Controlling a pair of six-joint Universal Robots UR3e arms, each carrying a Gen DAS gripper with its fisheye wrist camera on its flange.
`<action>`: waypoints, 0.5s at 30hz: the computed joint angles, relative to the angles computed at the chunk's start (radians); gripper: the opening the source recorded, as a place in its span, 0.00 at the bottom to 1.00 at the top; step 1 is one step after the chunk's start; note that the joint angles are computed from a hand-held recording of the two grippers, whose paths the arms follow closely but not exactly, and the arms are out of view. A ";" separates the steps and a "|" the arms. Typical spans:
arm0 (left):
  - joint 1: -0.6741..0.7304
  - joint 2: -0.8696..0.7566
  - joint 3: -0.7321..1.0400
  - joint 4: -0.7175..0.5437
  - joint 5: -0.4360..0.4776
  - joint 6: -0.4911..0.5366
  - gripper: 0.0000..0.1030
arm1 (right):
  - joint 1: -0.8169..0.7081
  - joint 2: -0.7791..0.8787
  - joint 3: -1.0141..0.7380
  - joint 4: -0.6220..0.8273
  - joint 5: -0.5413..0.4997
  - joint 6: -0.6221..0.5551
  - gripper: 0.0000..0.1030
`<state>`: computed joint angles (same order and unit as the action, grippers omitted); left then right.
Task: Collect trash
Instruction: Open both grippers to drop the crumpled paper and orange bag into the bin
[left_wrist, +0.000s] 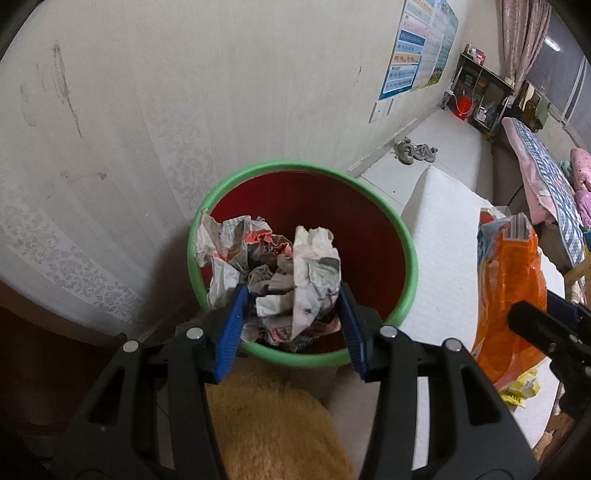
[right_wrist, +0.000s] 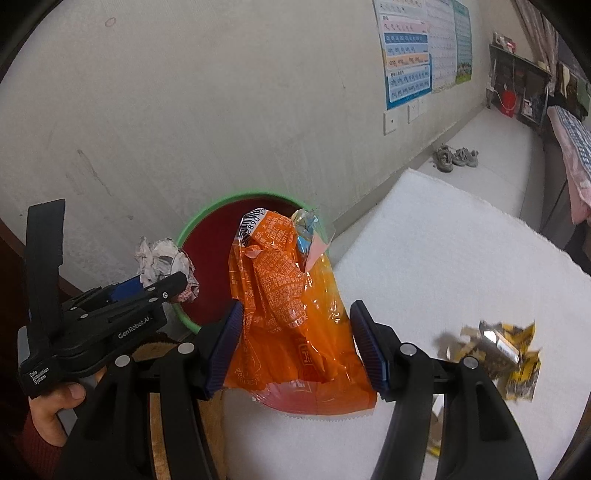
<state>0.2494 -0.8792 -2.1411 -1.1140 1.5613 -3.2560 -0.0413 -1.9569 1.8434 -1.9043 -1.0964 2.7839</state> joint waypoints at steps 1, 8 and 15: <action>0.009 -0.003 -0.002 0.007 -0.004 0.006 0.45 | 0.011 0.015 -0.007 -0.014 -0.005 0.007 0.57; 0.113 -0.046 0.000 0.030 -0.080 0.043 0.46 | 0.094 0.146 -0.083 -0.111 -0.038 0.059 0.57; 0.109 -0.084 0.001 0.072 -0.059 0.037 0.46 | 0.153 0.236 -0.121 -0.168 -0.058 0.092 0.57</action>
<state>0.3589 -0.9629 -2.1399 -1.0425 1.5020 -3.2194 0.1115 -1.7210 1.7222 -2.0728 -1.1545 2.8754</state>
